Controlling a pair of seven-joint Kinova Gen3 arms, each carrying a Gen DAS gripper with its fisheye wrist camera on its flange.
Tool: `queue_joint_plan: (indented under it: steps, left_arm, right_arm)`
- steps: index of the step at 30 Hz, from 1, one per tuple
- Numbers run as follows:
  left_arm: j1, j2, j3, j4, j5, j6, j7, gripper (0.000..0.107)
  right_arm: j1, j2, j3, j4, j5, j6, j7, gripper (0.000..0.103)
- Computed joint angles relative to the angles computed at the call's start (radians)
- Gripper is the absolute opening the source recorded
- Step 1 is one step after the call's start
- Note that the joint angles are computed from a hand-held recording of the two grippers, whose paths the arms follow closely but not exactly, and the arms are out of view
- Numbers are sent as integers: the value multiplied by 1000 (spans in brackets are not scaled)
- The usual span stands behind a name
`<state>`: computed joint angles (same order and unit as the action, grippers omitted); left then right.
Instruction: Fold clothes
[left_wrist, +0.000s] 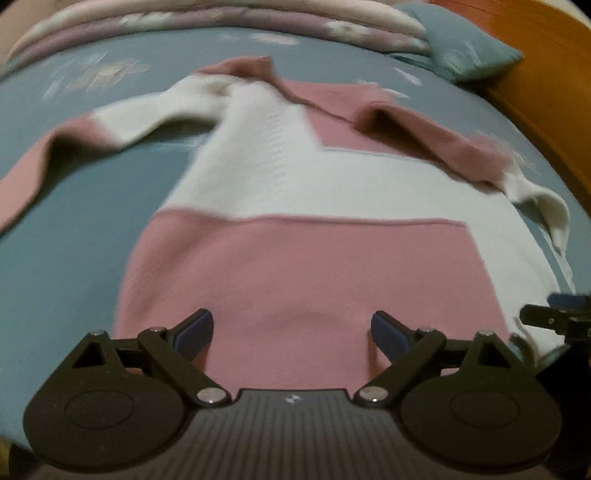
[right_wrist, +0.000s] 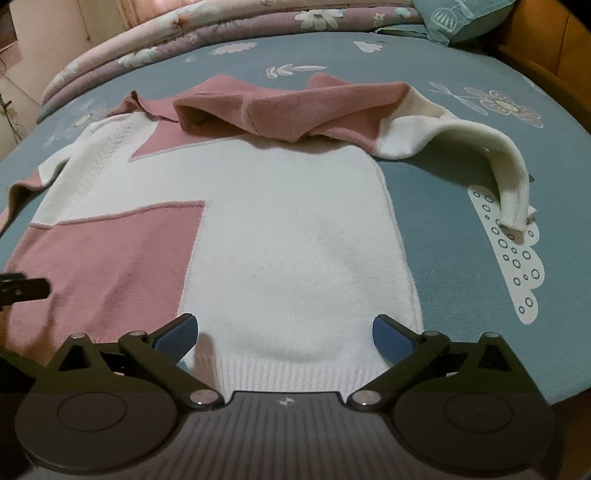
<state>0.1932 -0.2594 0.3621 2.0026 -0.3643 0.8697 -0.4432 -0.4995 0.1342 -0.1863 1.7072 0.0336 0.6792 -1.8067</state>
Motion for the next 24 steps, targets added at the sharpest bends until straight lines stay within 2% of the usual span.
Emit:
queue_joint_plan:
  steps: [2,5,8,11,14,17,20,22,24]
  left_arm:
    - [17,-51,-61,25,71,-12,-55,93]
    - [-4,-98,-81,35,132,27,-94,93]
    - [-17,-147,-118,53,207,22,-139,93]
    - [-72,-219,-141,52,262,34,-126,93]
    - [-124,-316,-187,83,309,-8,-130,93]
    - [-144,-321,-225,87,377,5,-160,93]
    - [-96,-320,-286,138,487,-69,-228,93]
    - [-78,-301,-301,154,540,-106,-275,93]
    - [-77,-270,-303,146,558,-93,-301,93]
  right_arm:
    - [-13,4,3,-8,25,11,-26,103]
    - [-28,6,4,-11,59,18,-56,103]
    - [-36,5,3,-9,81,19,-69,103]
    - [-31,3,1,-6,75,17,-56,103]
    - [-17,-3,0,6,49,-3,-42,103]
    - [-9,-9,-2,19,32,-21,-28,103]
    - [-7,-14,-3,29,28,-34,-19,103]
    - [-5,-14,-3,29,24,-34,-14,103]
    - [-2,-15,-3,30,17,-36,-8,103]
